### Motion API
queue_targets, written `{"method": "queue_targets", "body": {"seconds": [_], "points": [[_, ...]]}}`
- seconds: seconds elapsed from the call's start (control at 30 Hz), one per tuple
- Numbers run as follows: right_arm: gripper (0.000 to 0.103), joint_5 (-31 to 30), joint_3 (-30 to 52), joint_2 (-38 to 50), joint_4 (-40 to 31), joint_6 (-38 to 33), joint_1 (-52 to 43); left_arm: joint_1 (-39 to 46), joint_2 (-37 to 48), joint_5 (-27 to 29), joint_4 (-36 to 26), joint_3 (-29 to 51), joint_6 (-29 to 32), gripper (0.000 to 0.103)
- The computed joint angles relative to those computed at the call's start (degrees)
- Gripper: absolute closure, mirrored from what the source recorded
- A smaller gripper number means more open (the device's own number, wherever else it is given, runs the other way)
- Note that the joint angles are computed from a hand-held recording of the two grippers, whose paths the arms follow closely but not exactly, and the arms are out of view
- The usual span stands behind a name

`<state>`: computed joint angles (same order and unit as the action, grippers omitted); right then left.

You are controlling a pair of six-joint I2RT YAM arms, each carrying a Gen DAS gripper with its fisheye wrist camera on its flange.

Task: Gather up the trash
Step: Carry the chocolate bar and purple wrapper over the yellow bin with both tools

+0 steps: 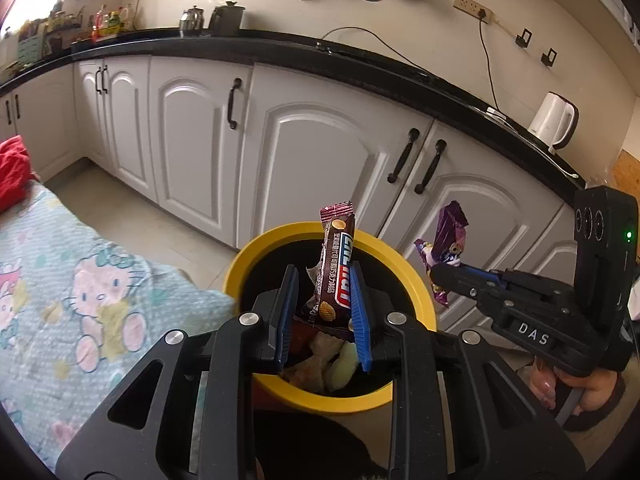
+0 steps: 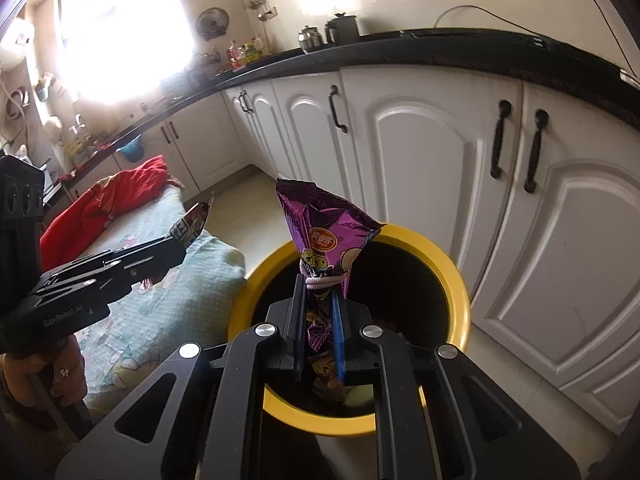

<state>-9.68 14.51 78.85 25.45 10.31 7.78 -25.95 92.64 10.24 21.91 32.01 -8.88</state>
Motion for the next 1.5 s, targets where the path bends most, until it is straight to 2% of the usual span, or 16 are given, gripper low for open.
{"method": "queue_targets", "body": {"seconds": [0.43, 0.83, 1.13, 1.5], "points": [[0.092, -2.43, -1.28, 6.38, 5.09, -0.16, -4.55, -4.49, 8.37, -2.78, 1.72, 4.63, -0.83, 0.084], [0.091, -0.66, 0.94, 16.35, 8.90, 0.55, -2.97, -4.52, 14.97, -2.38, 1.63, 8.21, -0.69, 0.084], [0.090, -0.28, 2.75, 20.57, 9.37, 0.91, -2.72, -3.74, 18.62, -1.98, 1.08, 10.11, -0.28, 0.084], [0.083, -0.84, 4.27, 23.77, 9.83, 2.21, -3.47, -3.22, 21.60, -1.60, -1.12, 12.81, 0.03, 0.083]]}}
